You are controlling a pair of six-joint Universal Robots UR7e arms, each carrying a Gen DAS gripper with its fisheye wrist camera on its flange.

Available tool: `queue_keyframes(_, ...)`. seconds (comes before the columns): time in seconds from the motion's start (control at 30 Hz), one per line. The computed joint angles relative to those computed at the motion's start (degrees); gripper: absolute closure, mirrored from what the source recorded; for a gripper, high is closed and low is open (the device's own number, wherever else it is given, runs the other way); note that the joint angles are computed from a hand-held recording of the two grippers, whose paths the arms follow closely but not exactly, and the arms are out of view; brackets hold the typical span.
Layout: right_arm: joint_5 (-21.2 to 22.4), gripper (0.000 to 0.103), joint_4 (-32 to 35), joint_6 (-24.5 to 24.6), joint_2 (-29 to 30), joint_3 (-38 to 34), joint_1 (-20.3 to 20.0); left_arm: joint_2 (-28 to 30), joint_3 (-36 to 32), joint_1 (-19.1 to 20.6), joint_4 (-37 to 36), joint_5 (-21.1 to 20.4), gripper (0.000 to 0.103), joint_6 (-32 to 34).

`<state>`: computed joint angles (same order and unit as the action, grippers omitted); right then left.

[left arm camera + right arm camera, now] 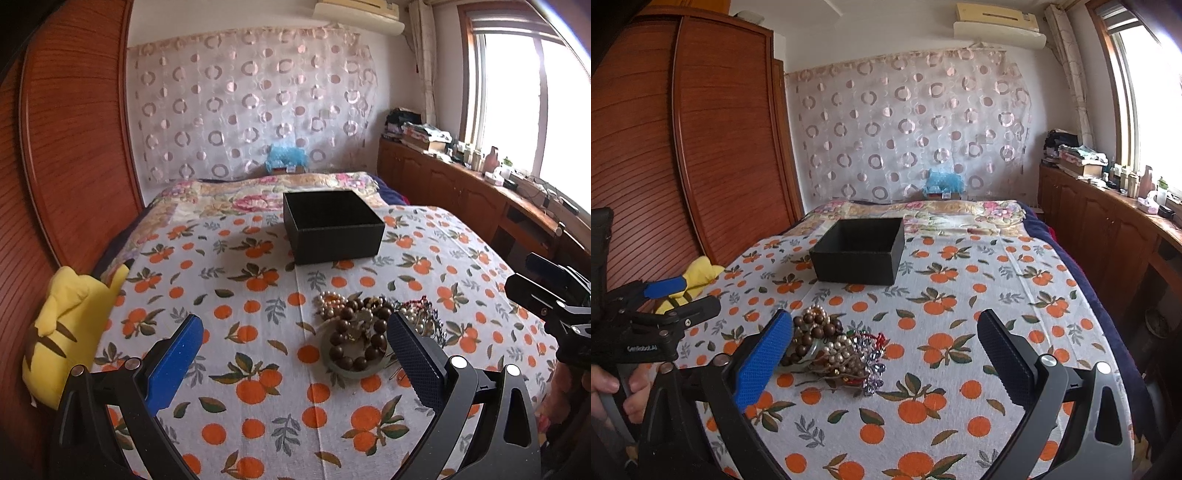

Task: Organize jewelry
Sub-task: 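Grasp the brown bead bracelet with the left tool while the right tool grasps the hair comb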

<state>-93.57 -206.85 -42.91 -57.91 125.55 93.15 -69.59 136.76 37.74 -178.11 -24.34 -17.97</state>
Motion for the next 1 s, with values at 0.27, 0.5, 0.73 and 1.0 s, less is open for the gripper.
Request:
queue_keyframes(0.27, -1.2, 0.018, 2.8, -1.6, 1.5, -0.8, -1.1, 1.6, -1.0, 2.6, -1.0, -3.7, 0.007, 3.0)
queue_keyframes(0.5, -1.7, 0.019, 4.6, -2.8, 2.0, -1.1, -1.2, 3.0, -2.6, 4.9, -1.4, -6.8, 0.007, 6.5)
queue_keyframes(0.73, -2.4, 0.022, 7.1, -3.2, 2.2, -1.6, -1.6, 3.8, -5.2, 7.4, 0.7, -11.5, 0.016, 9.6)
queue_keyframes(1.0, -3.1, 0.028, 10.9, -4.1, 2.7, -2.4, -2.1, 5.0, -8.6, 10.4, 5.3, -17.9, 0.049, 11.2)
